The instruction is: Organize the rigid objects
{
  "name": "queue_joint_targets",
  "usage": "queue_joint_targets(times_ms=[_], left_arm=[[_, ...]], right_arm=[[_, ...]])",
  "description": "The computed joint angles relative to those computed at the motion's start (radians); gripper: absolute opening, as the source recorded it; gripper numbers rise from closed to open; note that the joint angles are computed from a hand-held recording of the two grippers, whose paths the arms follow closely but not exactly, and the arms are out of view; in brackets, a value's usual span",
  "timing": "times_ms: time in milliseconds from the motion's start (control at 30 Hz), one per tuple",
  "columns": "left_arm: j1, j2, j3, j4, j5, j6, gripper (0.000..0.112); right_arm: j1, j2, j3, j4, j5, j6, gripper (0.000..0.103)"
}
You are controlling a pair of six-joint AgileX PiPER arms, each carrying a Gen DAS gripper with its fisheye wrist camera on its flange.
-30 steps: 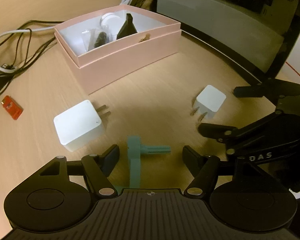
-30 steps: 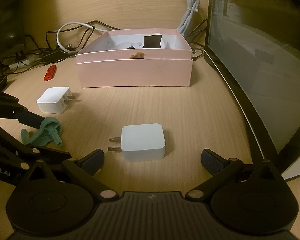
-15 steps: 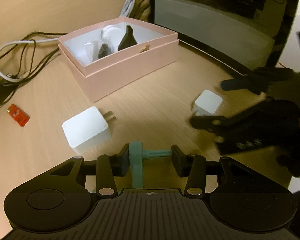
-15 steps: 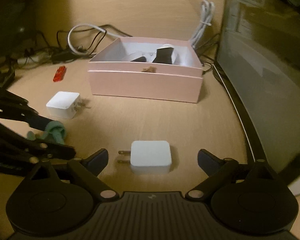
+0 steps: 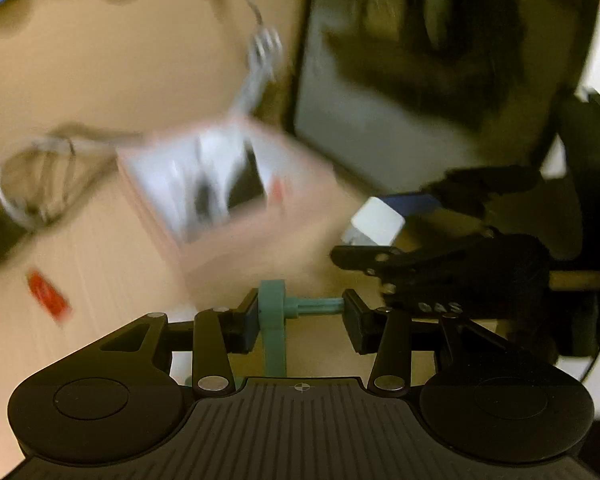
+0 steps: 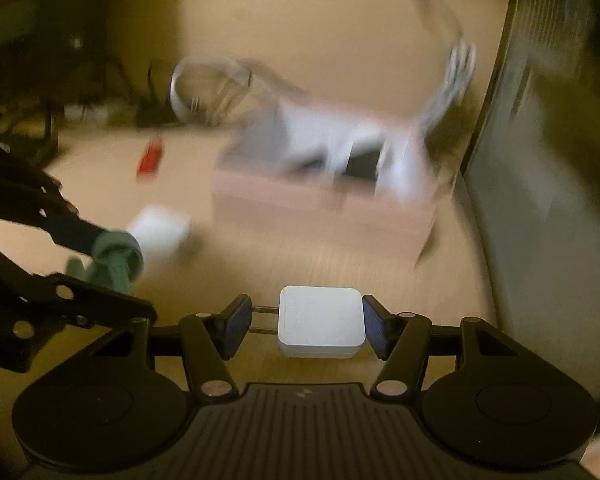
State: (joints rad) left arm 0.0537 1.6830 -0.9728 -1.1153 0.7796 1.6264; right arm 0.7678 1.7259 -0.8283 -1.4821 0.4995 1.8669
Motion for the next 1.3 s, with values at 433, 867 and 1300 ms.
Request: queue_joint_targets(times_ms=[433, 867, 1300], left_arm=[[-0.145, 0.449, -0.889, 0.185, -0.011, -0.611, 0.048], [-0.226, 0.755, -1.161, 0.414, -0.061, -0.898, 0.048], [-0.012, 0.353, -0.401, -0.209, -0.263, -0.216, 0.048]], right_arm=[[-0.178, 0.075, -0.363, 0.054, 0.028, -0.261, 0.060], [-0.260, 0.309, -0.519, 0.359, -0.087, -0.522, 0.073], [-0.172, 0.195, -0.337, 0.044, -0.081, -0.199, 0.078]])
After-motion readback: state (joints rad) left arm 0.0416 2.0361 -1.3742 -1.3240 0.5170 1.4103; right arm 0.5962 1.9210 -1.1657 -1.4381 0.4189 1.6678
